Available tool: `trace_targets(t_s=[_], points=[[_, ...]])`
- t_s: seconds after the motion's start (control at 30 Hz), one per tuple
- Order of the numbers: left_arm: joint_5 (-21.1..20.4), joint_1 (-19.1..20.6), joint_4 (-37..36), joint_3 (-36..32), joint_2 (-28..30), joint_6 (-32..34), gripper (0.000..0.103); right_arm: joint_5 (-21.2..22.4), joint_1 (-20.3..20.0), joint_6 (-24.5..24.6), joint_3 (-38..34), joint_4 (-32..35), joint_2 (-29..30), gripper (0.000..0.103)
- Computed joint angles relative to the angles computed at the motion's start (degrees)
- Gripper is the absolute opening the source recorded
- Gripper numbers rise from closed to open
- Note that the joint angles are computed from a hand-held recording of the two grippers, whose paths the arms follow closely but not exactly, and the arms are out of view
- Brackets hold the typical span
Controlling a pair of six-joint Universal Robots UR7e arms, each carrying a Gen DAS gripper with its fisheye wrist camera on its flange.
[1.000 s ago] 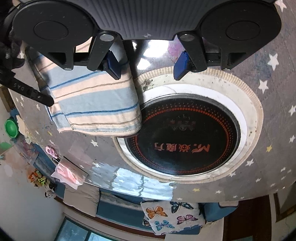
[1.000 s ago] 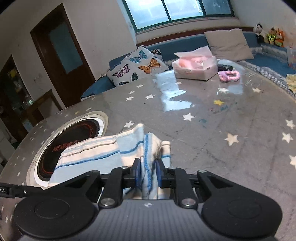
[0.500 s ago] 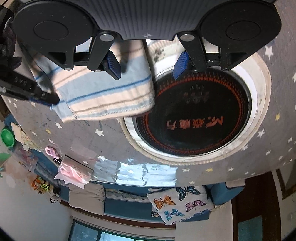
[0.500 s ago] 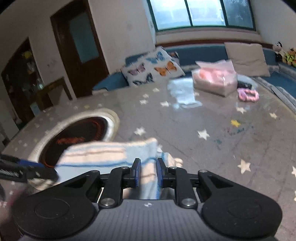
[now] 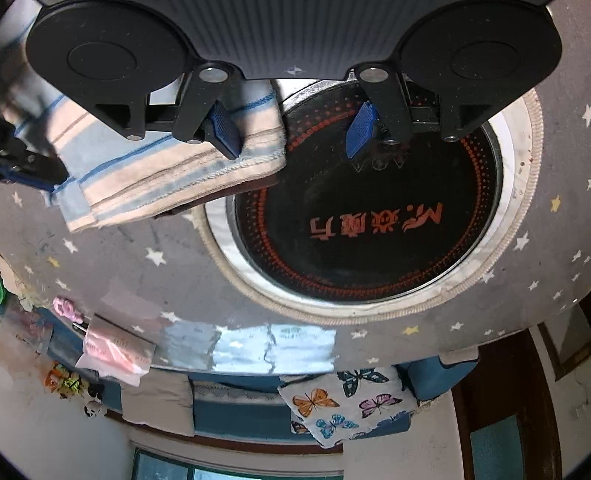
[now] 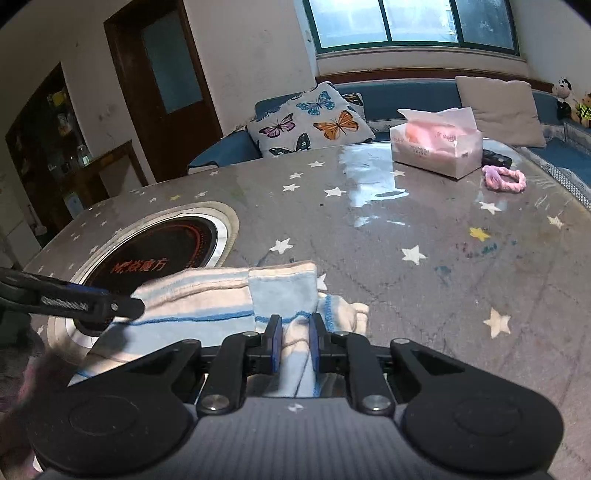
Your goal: Fold clothes
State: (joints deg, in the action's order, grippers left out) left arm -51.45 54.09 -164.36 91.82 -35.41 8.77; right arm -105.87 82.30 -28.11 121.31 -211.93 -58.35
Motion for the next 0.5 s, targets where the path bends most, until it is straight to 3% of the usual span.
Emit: trace_targets(t_s=[0.2,0.37,0.5], points=[[-0.3,-0.8,-3.6,1.8,-1.1,2.3,0.066,0.2,0.7,-0.5,0.9,0.5,-1.4,0.016],[-0.3,-1.5,-5.3,4.2,-2.2,4.6,0.066,2.5,1.6,-4.3,4.0,1.9,-3.9,0.018],[-1.9,-2.4,-7.4,7.7,-4.1,6.3,0.066,1.6,1.9,-6.0,6.6,3.4,-5.5,0.018]])
